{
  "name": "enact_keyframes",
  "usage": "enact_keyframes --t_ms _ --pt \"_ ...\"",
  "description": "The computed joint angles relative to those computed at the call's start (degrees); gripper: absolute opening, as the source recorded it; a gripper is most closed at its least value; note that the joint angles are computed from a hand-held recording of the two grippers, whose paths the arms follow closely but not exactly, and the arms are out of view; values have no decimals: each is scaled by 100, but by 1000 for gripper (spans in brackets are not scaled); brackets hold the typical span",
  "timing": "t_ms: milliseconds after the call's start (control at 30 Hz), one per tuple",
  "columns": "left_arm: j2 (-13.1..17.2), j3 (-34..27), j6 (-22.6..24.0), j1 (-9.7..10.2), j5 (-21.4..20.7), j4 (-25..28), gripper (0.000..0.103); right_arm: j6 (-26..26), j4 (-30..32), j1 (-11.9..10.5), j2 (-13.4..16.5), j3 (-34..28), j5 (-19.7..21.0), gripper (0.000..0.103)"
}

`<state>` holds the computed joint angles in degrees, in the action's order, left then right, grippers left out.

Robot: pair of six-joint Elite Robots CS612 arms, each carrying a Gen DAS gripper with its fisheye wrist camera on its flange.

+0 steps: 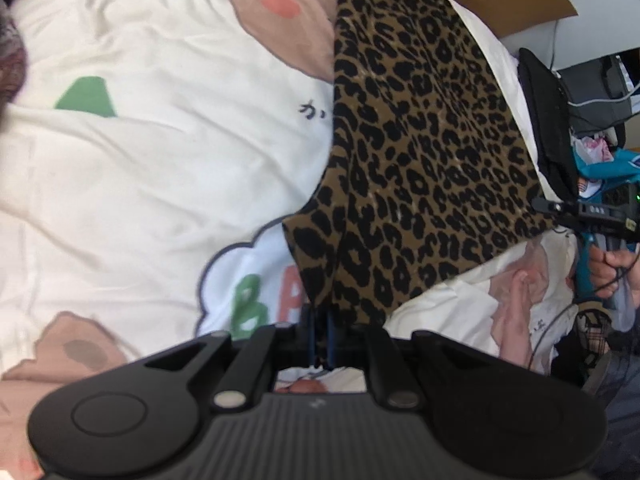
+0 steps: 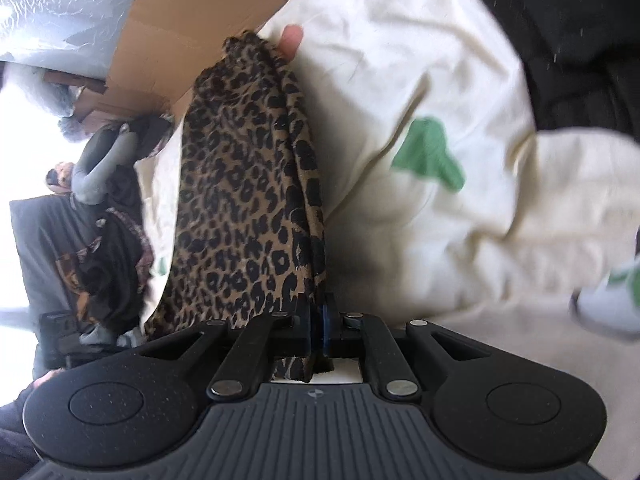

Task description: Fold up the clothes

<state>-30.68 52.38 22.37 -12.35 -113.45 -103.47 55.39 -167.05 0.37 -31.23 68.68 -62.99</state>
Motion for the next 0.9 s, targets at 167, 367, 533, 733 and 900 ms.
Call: enact_keyframes --t_ms 167,367,533,733,900 --pt "10 -135 37 20 169 88 6 -60 26 68 -103 140 150 3" --pt "-30 -177 102 -37 453 216 6 29 -47 107 -197 313 361 3" --pt "120 -430 -47 -23 317 458 6 164 -50 128 -275 483 353 3" --pt "313 -588 -61 -58 268 403 6 -43 317 157 -221 336 155 3" --pt "577 -913 -114 -37 108 433 7 -105 543 167 -170 246 89 5"
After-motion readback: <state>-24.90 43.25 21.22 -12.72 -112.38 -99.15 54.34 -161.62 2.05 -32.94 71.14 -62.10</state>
